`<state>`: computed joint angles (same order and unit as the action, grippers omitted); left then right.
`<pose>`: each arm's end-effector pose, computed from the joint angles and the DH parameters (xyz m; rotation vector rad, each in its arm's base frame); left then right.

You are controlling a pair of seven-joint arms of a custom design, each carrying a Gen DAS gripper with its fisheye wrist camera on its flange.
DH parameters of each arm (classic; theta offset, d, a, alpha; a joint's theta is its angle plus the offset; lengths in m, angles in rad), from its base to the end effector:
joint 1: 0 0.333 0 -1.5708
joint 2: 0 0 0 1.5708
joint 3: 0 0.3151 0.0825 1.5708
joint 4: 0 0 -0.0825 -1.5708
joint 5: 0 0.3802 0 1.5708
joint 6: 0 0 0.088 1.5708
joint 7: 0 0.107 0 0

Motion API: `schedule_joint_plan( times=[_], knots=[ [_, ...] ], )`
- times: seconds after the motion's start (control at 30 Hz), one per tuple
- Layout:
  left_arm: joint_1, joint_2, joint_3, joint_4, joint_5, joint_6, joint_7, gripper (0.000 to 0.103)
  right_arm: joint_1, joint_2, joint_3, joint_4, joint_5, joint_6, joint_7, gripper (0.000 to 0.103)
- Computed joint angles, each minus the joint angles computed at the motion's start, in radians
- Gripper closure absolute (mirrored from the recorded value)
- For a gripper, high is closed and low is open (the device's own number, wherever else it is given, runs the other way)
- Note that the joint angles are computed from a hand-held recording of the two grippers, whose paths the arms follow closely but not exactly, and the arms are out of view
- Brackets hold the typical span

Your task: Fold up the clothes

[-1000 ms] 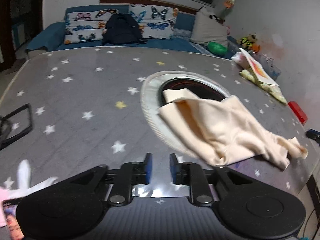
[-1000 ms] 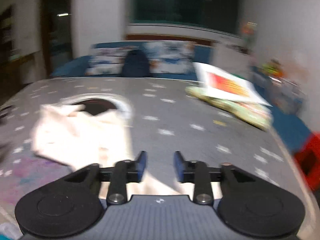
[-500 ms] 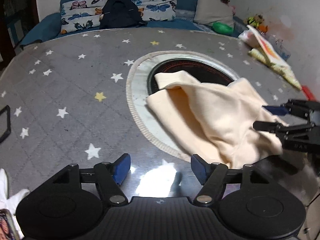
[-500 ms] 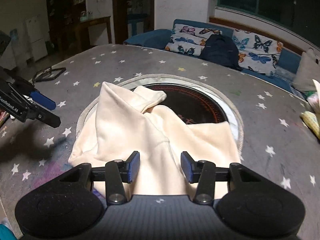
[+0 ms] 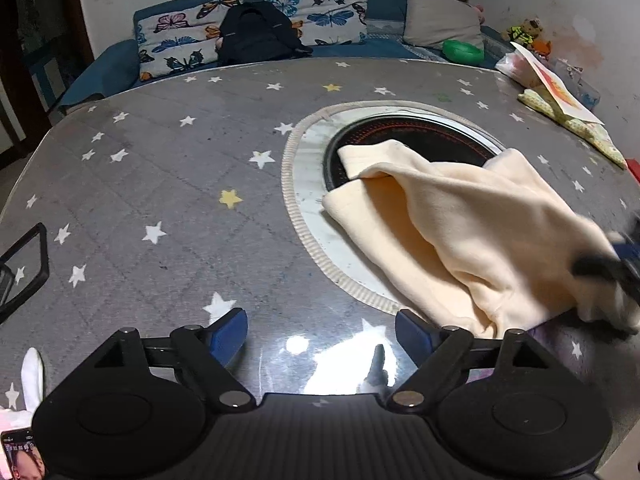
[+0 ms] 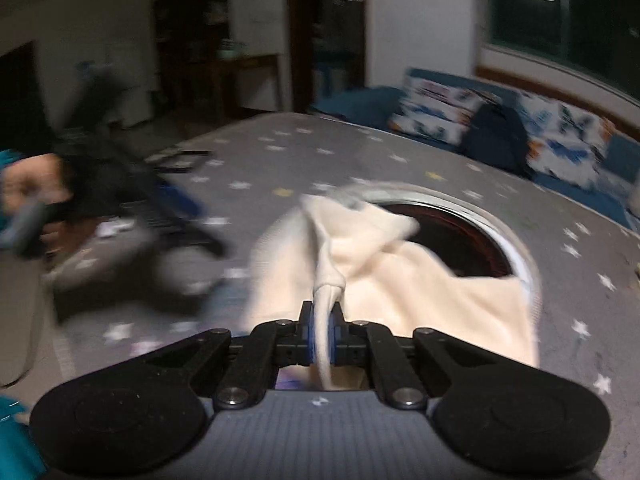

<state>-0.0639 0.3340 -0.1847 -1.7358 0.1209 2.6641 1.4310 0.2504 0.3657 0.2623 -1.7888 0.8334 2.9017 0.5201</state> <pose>0.6681 -0.1583 0.4582 -1.7416 2.0668 -0.6713 0.6214 0.2758 0.4252 -2.1116 0.8995 -0.3771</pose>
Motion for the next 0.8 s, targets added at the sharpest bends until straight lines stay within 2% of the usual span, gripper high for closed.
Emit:
schedule_joint_plan(
  times=[0.07,0.1,0.17,0.27,0.37,0.43,0.53,0.6,0.73,0.8],
  knots=[
    [0.003,-0.004,0.002,-0.004,-0.003,0.007,-0.007,0.019,-0.040,-0.061,0.064,-0.059,0.082,-0.054,-0.140,0.098],
    [0.003,-0.007,0.003,-0.006,-0.004,0.011,-0.010,0.019,-0.036,-0.079,0.065,-0.077,0.095,-0.090,-0.175,0.098],
    [0.006,-0.012,0.002,-0.011,-0.007,0.021,-0.014,0.018,-0.015,-0.115,0.053,-0.117,0.069,-0.203,-0.214,0.098],
    [0.012,-0.017,-0.008,-0.016,-0.025,0.042,-0.009,0.016,0.032,-0.117,0.019,-0.134,0.022,-0.300,-0.204,0.096],
    [0.025,-0.019,-0.031,-0.019,-0.065,0.053,0.032,0.014,0.066,-0.101,-0.011,-0.121,0.023,-0.368,-0.187,0.083],
    [0.027,-0.014,-0.041,-0.016,-0.086,0.056,0.056,0.013,0.070,-0.106,-0.025,-0.112,0.050,-0.383,-0.198,0.083],
    [0.015,0.011,-0.037,0.007,-0.088,0.050,0.060,0.013,0.066,-0.113,-0.052,-0.086,0.088,-0.359,-0.187,0.071],
    [0.003,0.040,-0.028,0.039,-0.078,0.038,0.036,0.014,0.062,-0.106,-0.069,-0.061,0.103,-0.312,-0.160,0.069],
    [-0.013,0.107,-0.019,0.119,-0.064,0.007,0.002,0.015,0.039,-0.058,-0.095,0.023,0.091,-0.272,-0.035,0.068],
    [-0.025,0.138,-0.010,0.159,-0.039,-0.007,-0.012,0.016,0.049,-0.027,-0.111,0.051,0.033,-0.172,0.020,0.068]
  ],
)
